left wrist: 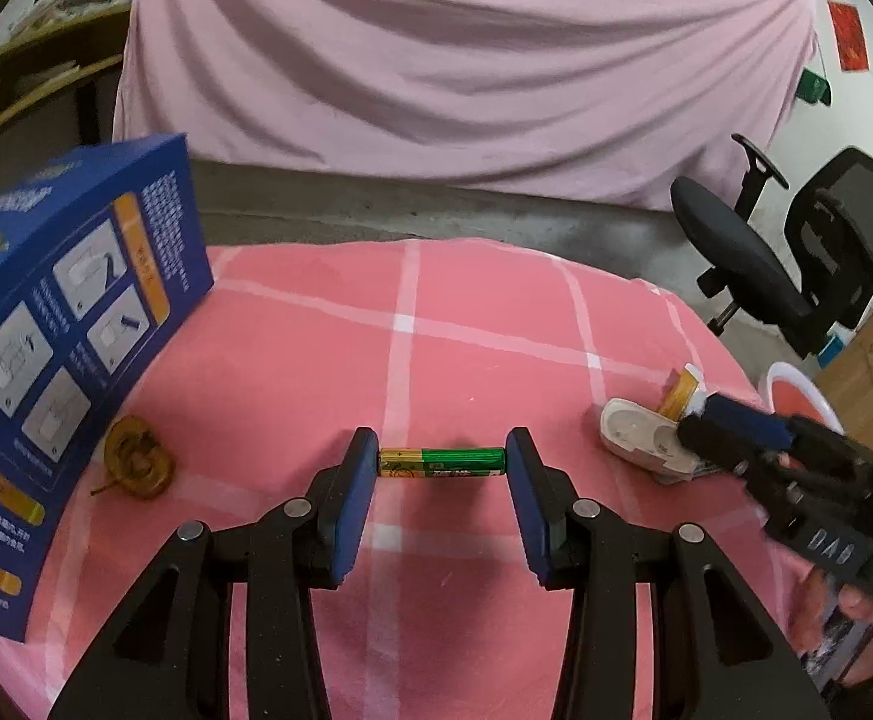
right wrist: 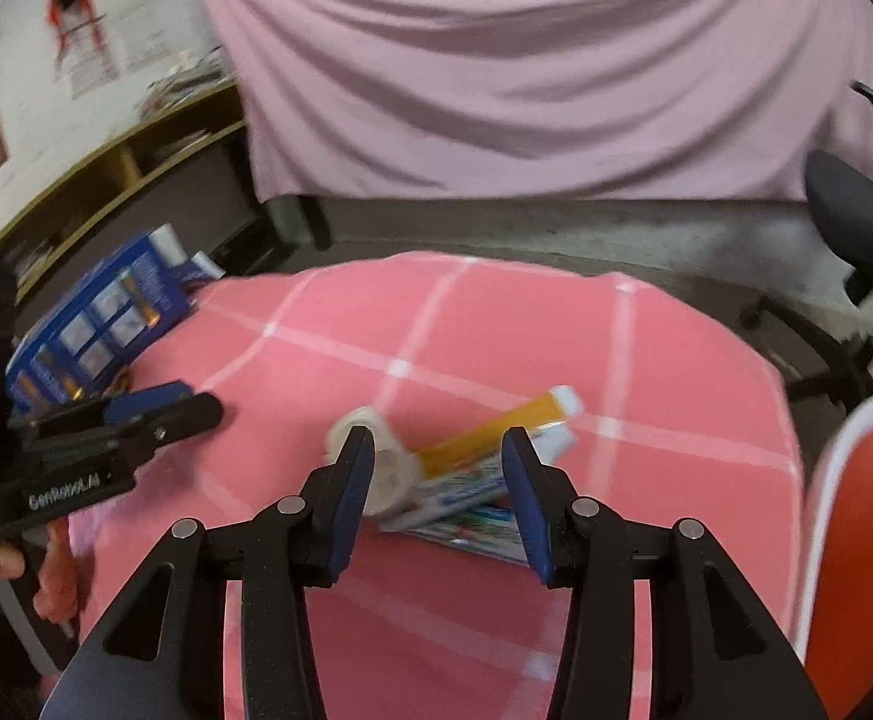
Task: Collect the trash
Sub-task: 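Grasp the green battery with the left tool while the right tool grasps the white case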
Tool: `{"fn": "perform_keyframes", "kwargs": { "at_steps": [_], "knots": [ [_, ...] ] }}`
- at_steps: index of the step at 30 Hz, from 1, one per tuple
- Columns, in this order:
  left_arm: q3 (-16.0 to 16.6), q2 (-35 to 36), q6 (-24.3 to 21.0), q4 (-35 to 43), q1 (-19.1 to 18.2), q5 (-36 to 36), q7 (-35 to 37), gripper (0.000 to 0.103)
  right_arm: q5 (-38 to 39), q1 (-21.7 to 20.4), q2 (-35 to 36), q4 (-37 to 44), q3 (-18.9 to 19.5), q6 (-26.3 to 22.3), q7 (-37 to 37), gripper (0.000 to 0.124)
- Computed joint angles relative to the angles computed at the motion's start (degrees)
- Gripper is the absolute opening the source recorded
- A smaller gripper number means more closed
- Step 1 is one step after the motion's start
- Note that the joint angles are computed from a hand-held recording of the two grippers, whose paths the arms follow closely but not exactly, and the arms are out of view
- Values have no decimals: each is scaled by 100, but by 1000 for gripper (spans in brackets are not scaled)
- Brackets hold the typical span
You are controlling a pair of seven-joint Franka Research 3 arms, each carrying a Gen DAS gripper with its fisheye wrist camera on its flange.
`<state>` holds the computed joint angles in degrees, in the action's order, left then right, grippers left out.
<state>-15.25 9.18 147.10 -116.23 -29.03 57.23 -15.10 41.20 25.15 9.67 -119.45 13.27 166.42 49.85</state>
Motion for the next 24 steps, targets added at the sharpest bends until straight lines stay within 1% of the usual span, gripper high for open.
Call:
{"fn": "perform_keyframes", "kwargs": {
  "at_steps": [2,5,11,13,15,16,18,20,21,22,24],
  "knots": [
    [15,-39,85,-55,19,31,-74,38,-299,71,72,75,-52,-150,131,43],
    [-2,-35,56,-39,21,13,-57,38,-386,81,108,121,-24,-238,119,43],
    [-22,-22,-26,-33,4,-24,-1,38,-808,179,108,82,-67,-210,298,46],
    [-22,-14,-43,-18,-4,-34,5,38,-1129,272,124,59,-152,-149,545,46],
    [-12,2,-45,-5,-9,1,-18,38,-1623,416,136,16,-288,-31,964,40],
    [-8,7,-35,-5,-14,26,-42,38,-1839,473,140,-9,-338,34,1160,29],
    [13,-10,12,-44,-25,143,-181,38,-2158,526,122,-78,-397,181,1465,27],
    [27,-78,39,-119,-56,402,-483,38,-1955,368,55,-184,-217,379,1297,27],
    [21,-58,-24,-77,-76,524,-611,38,-1787,287,4,-262,-118,539,1169,27],
    [12,-107,-151,-93,-123,708,-808,38,-1587,211,-43,-332,-10,695,1024,27],
    [-56,-197,-530,-109,-222,1086,-1155,38,-757,-103,-136,-446,399,1023,332,27]
  ]
}}
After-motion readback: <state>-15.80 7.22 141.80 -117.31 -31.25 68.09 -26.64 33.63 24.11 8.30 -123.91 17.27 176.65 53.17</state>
